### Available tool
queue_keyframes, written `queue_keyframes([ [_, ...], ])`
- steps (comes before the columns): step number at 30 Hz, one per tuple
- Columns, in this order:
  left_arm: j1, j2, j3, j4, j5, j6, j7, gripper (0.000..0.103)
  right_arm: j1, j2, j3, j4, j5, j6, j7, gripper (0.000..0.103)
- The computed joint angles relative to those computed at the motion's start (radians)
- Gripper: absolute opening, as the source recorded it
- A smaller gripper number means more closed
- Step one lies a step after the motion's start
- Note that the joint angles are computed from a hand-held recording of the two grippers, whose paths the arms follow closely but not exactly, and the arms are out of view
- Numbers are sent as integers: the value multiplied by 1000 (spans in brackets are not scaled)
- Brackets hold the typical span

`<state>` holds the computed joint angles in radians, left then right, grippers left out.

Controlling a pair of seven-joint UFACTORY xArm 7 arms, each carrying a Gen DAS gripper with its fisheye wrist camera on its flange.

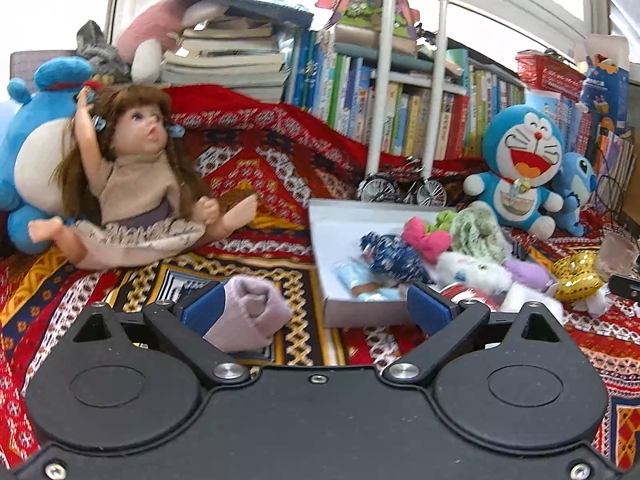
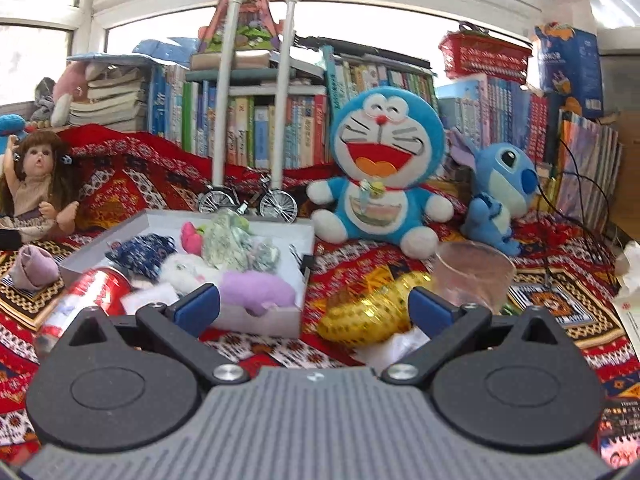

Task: Organize soft objects
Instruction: 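Move left tool to the pink knit sock while right tool approaches the white tissue by the glass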

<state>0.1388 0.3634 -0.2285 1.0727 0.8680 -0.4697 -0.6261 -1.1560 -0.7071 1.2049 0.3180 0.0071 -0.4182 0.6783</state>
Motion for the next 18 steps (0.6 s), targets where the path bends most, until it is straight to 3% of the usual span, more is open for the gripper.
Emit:
queue_keyframes([
  [3,1,17,2,9,-11,25,6,97,22,25,-31,-25,-6,2,-7,100],
  [8,-24,45,9,18,-124,62,96,97,41,62,-49,-43,5,24,-47,94],
  [16,-28,85,-21,41,-269,117,216,97,-23,104,-5,-40,32,7,-59,87],
  [18,-15,96,-39,47,-295,130,234,95,-43,119,6,-34,39,13,-55,79],
])
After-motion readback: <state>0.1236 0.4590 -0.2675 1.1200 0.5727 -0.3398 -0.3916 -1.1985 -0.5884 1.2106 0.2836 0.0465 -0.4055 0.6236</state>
